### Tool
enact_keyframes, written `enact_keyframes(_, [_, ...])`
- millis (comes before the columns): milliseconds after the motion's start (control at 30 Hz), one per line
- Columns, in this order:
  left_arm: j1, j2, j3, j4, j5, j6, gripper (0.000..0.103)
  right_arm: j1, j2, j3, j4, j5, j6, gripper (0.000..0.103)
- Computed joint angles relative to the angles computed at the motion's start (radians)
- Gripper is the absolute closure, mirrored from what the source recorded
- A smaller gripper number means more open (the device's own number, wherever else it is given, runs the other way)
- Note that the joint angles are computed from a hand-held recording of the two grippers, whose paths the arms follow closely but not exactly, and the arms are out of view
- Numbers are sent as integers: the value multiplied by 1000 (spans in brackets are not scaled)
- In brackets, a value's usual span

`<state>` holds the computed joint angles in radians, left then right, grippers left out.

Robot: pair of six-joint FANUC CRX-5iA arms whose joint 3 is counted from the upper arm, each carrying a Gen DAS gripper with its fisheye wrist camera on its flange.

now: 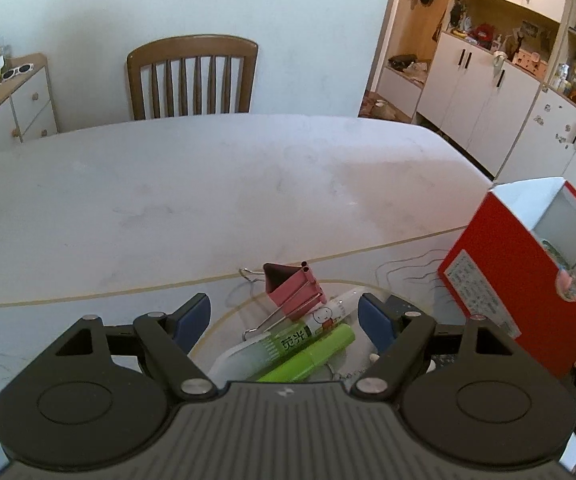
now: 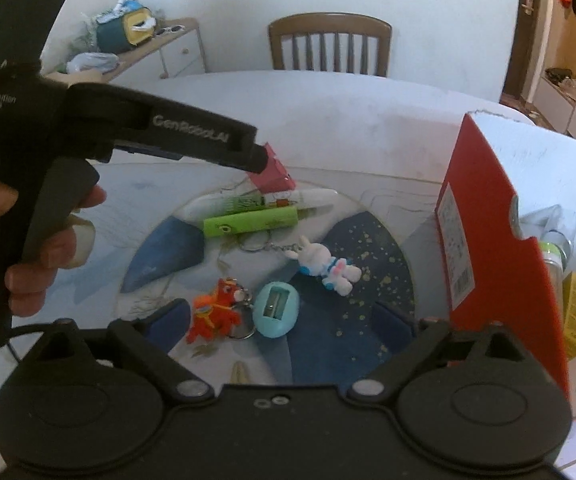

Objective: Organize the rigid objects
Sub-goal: 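Grasp the pink binder clip with left tool while right tool grasps the teal sharpener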

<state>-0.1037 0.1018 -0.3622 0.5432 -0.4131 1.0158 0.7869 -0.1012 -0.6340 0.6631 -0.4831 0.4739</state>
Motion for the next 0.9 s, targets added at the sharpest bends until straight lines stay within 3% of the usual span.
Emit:
enact_keyframes(100, [-2,32,34,-45,-8,66,22,-5,25,15,-4,0,-24,11])
enact_keyframes(200, [-2,61,62,-74,-16,107,22,-12,47,42,-63,-11,-9,23])
enact_keyframes(400, [-4,108,97,-55,-26,120,22,-23,60,57,-94,-21,-22,31])
enact_keyframes(533, [2,132,101,20,-33,115,23,-30,65,71,-140,-18,-13,43])
enact_keyframes(667, [5,154,113,68,-60,103,41,-33,68,84,-173,-15,4,54])
enact_keyframes(733, [7,160,116,76,-66,102,43,-33,71,90,-185,-15,12,56])
enact_keyframes(900, [5,163,111,105,-65,74,59,-32,75,96,-196,-17,17,60])
